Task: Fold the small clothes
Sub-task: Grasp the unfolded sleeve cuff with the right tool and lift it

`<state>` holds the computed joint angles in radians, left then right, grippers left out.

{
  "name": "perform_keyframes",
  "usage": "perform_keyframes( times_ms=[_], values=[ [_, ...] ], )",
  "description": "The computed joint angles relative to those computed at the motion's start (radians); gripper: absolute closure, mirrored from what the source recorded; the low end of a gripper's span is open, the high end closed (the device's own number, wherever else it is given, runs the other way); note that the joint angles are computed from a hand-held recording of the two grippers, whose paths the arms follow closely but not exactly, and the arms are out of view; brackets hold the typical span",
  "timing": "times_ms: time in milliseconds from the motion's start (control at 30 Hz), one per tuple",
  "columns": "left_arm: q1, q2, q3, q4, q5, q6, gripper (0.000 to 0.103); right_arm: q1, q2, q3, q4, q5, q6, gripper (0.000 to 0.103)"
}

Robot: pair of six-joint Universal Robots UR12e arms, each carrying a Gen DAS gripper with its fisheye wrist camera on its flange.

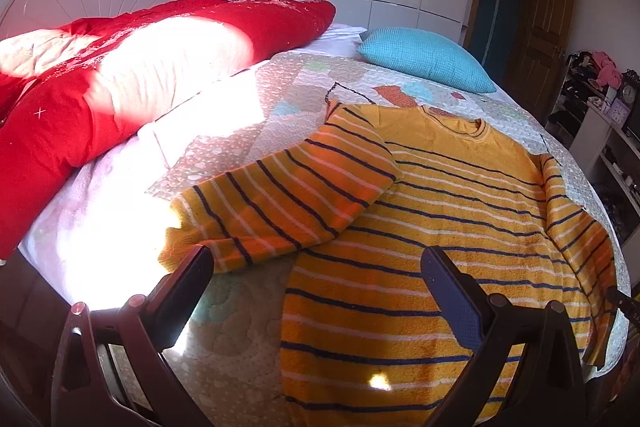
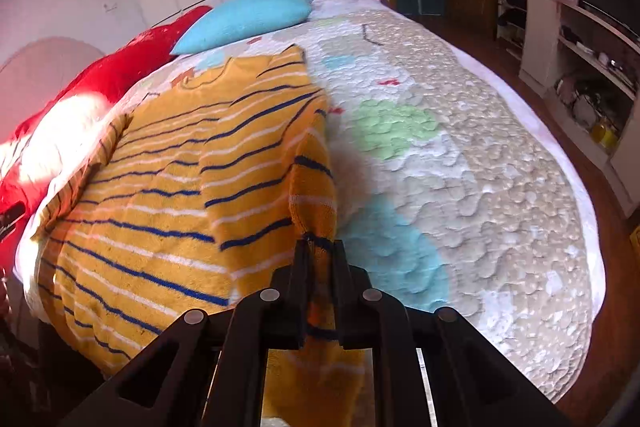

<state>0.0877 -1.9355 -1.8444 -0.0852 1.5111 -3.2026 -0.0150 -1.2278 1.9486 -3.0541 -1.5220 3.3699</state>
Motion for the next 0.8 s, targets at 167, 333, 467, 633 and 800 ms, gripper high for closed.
perform_keyframes(
  times_ms=[167, 333, 467, 633, 800],
  values=[
    [0.026, -0.001, -0.001, -0.005, 0.021, -0.032, 0.0, -0.053, -0.009, -0.002, 0.048, -0.181, 0.169, 0.091],
    [0.057, -0.006, 0.003, -0.003, 0.022, -0.068, 0.0, -0.076, -0.025, 0.007, 0.078, -0.262, 0.295, 0.063],
    [0.088, -0.024, 0.023, -0.031, 0.016, -0.089, 0.0, -0.045, -0.044, 0.036, -0.012, -0.318, 0.273, 0.041],
    [0.129, -0.061, 0.064, -0.112, -0.066, -0.134, 0.0, -0.004, -0.042, 0.029, -0.062, -0.335, 0.198, 0.04],
    [0.136, -0.115, 0.126, -0.183, -0.039, -0.184, 0.0, 0.036, -0.024, -0.004, -0.091, -0.319, 0.13, 0.034]
  ],
)
